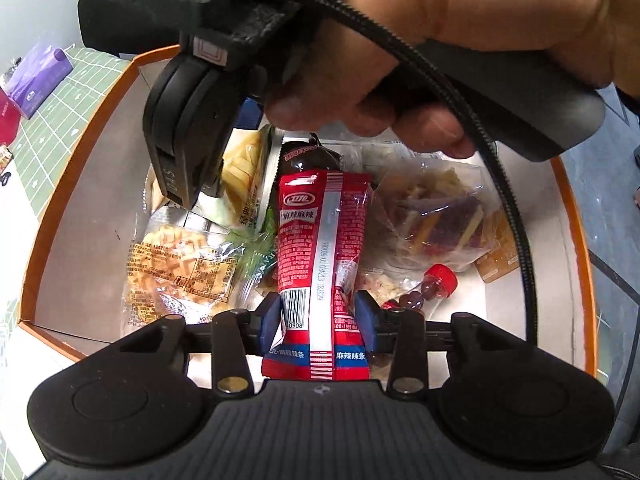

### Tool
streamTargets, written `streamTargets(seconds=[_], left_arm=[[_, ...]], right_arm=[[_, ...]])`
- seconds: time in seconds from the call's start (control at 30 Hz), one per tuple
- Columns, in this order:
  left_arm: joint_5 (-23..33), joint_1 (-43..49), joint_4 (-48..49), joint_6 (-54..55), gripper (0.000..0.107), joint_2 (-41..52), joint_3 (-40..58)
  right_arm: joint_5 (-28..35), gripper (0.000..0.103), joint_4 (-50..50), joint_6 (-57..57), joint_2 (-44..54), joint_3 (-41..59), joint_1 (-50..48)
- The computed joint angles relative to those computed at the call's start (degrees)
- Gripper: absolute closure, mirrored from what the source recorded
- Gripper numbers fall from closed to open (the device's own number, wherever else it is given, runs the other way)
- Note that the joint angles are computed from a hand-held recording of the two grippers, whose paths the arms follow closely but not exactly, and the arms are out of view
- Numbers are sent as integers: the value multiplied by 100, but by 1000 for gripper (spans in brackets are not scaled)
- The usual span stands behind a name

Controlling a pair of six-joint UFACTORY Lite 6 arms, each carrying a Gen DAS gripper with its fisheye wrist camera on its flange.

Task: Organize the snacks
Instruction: 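Lower both snacks into the box and open both tools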

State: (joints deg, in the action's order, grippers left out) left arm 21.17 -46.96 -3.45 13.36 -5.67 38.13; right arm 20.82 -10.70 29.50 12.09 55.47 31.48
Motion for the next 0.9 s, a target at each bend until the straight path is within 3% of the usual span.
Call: streamTargets(seconds=[0.17, 0.23, 0.53, 0.9], left_arm=[[192, -1, -35, -179, 42, -282, 74], [328, -32, 31, -317, 42, -459, 92], [992, -702, 867, -1493, 42, -1306, 149], [2210, -1528, 1623, -2547, 42, -2471, 614]], right_arm=[[315, 52, -8, 25, -463, -157, 123], [533, 47, -101, 119, -651, -177, 216], [1636, 47, -498, 588, -1679, -275, 660], [3616, 46, -1223, 1684, -2901, 292, 1878]])
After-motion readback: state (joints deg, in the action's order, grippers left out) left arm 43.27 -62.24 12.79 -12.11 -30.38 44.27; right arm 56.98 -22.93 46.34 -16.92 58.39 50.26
